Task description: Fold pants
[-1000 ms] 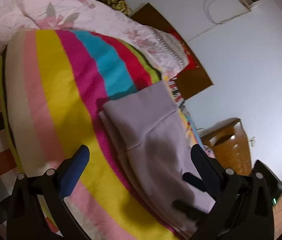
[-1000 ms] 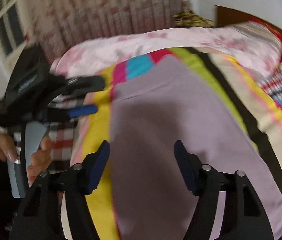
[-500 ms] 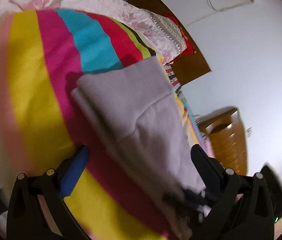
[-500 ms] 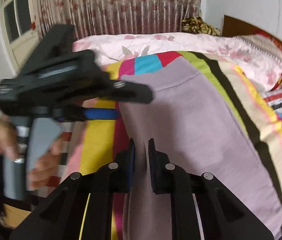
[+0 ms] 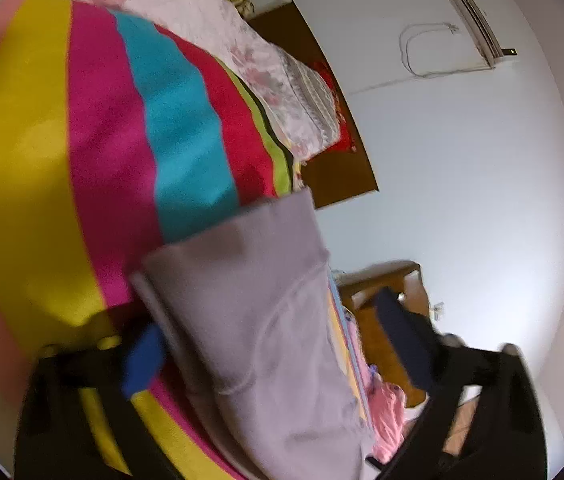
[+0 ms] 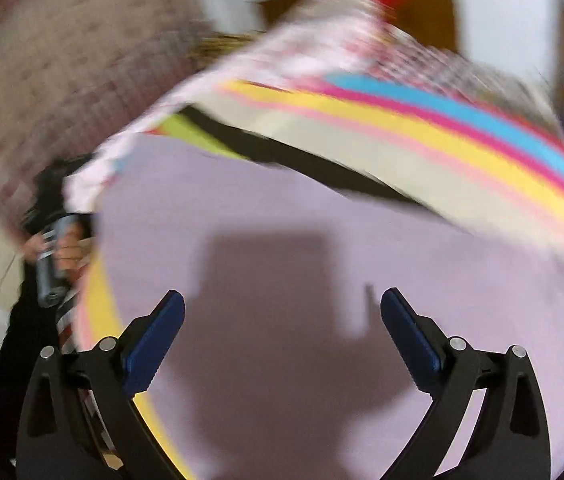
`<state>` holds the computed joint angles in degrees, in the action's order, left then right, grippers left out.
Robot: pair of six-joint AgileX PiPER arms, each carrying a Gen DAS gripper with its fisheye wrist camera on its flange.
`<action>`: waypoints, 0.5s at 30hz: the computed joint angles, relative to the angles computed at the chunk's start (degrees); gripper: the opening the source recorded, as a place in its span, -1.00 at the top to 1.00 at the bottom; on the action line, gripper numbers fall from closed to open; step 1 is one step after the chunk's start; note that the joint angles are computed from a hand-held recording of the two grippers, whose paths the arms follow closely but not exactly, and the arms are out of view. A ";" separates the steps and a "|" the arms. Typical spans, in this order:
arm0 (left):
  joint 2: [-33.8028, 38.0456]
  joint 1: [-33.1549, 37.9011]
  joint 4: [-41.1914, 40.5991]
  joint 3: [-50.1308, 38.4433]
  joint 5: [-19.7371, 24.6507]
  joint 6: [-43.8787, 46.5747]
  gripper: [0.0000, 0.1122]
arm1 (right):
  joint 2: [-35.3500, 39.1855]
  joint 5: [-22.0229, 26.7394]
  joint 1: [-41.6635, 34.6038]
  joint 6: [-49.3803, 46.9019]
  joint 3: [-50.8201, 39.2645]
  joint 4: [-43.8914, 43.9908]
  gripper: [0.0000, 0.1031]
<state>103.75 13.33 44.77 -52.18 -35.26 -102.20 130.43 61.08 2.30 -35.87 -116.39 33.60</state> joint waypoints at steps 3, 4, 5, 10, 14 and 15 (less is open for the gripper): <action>-0.29 -0.39 5.91 -2.22 5.13 -5.74 0.77 | -1.76 -2.96 -2.81 -10.18 6.88 9.77 -0.82; -1.46 -1.06 5.19 -2.13 7.03 -5.08 0.77 | -2.42 -4.42 -2.18 -10.84 8.07 9.08 -0.83; -3.41 -2.68 3.85 -2.54 10.88 -3.41 0.78 | -4.07 -8.07 -0.71 -11.46 10.90 7.11 -0.84; -11.57 -18.00 -2.99 -15.95 39.52 14.10 0.80 | -8.59 -22.27 6.69 -5.16 18.58 -11.54 -0.87; -5.42 -33.20 -0.79 -37.49 58.77 29.70 0.80 | -6.23 -18.49 4.01 -8.46 15.63 -6.32 -0.88; -2.61 -36.68 -1.29 -43.22 61.43 35.14 0.80 | -6.65 -18.00 2.76 -10.80 16.30 -2.48 -0.86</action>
<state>101.14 -23.35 43.48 -95.39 26.18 -67.06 123.78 43.08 5.06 -46.66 -100.09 31.12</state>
